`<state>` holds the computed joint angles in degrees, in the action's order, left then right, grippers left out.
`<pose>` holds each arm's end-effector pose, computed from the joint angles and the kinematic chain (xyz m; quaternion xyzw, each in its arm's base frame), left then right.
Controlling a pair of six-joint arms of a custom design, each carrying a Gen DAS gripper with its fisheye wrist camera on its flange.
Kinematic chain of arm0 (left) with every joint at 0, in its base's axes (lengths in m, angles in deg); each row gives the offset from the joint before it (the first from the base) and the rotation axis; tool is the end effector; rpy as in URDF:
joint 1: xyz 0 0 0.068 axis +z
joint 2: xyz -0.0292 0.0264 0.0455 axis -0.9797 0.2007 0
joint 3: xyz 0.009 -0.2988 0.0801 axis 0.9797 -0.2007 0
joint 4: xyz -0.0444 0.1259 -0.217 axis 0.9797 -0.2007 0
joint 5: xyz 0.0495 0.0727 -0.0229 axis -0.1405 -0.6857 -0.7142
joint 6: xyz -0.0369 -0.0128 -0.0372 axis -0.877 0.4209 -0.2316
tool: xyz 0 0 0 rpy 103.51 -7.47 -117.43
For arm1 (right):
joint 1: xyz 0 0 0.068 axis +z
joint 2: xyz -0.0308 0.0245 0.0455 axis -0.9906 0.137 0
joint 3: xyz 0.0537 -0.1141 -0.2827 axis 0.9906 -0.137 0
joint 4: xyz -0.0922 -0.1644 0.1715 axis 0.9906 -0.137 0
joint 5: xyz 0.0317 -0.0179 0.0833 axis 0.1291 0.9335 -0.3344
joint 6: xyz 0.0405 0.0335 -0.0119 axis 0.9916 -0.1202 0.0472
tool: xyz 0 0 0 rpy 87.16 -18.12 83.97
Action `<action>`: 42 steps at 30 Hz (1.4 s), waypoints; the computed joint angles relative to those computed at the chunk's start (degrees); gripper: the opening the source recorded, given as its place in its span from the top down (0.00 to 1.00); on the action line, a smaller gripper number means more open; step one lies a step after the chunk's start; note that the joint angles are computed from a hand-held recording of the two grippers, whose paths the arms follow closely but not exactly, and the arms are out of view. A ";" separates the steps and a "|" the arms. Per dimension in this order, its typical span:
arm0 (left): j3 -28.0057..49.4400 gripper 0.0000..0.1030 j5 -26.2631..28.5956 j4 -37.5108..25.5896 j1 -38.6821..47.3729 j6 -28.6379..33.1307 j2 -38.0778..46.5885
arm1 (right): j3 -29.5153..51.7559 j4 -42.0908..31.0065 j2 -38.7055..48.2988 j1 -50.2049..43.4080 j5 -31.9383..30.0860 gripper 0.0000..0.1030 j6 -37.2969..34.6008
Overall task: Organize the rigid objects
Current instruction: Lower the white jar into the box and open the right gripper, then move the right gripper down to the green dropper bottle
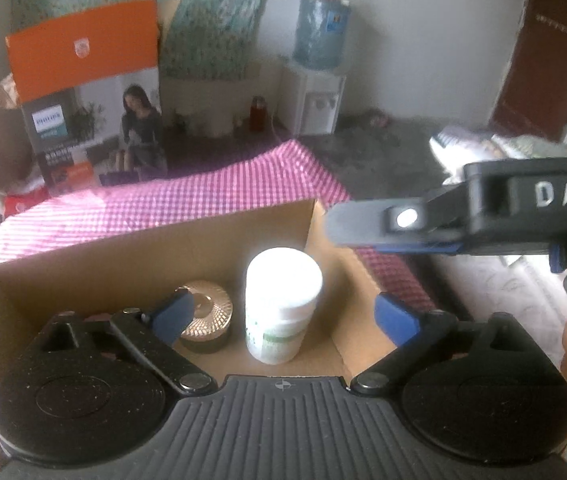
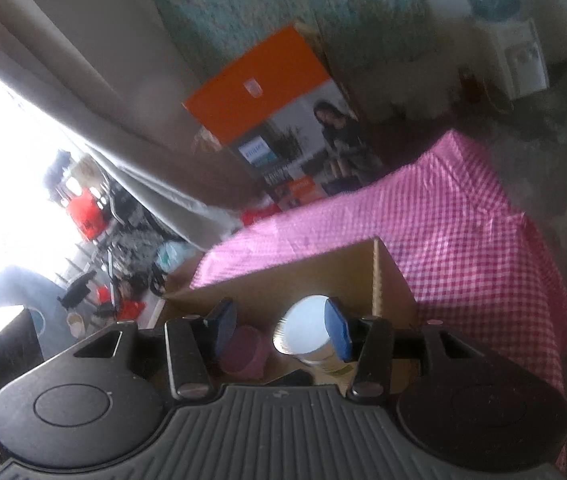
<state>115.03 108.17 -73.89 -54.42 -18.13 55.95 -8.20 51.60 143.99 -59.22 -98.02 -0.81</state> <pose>0.2104 0.0699 0.2982 0.1864 0.8978 -0.1402 0.3735 0.2450 0.1108 0.2798 0.0580 0.8620 0.3189 0.3897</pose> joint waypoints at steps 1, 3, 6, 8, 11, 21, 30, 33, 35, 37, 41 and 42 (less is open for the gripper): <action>0.44 0.04 1.58 -1.57 1.68 1.12 -0.89 | -0.88 0.22 -2.15 0.64 0.55 0.47 0.61; 1.68 0.03 6.56 -7.10 7.85 6.83 -2.80 | -3.53 1.20 -7.07 2.12 1.36 0.45 2.49; 4.62 0.01 13.73 -19.39 19.89 20.98 -3.18 | -6.97 1.59 -13.31 5.50 3.66 0.45 5.70; 6.87 0.01 16.86 -29.16 29.20 33.50 -1.58 | -9.23 2.10 -16.75 8.55 5.20 0.45 7.72; 8.25 0.00 18.75 -37.38 40.56 46.86 0.87 | -12.83 4.41 -20.25 14.70 8.25 0.43 10.91; 3.78 0.00 15.95 -36.53 59.28 60.28 8.12 | -16.33 14.88 -9.85 29.86 10.58 0.42 18.55; -4.07 0.07 12.89 -16.72 57.92 52.69 9.27 | -13.25 22.80 5.43 33.76 8.81 0.42 22.02; -5.86 0.11 12.96 -13.74 58.21 53.91 10.38 | -10.18 21.95 9.33 35.37 9.74 0.43 20.49; -6.99 0.17 12.89 -11.44 57.99 54.02 11.25 | -7.08 20.71 12.42 35.90 9.87 0.44 18.91; -7.93 0.23 12.45 -8.59 57.21 53.50 12.28 | -4.07 19.21 15.34 36.31 10.14 0.48 17.11; -9.07 0.31 11.70 -5.60 56.63 54.29 13.97 | 1.22 16.32 20.24 37.26 11.11 0.52 14.84; -8.86 0.35 11.36 -5.61 56.40 54.33 14.74 | 2.14 15.99 21.16 37.37 11.17 0.53 14.36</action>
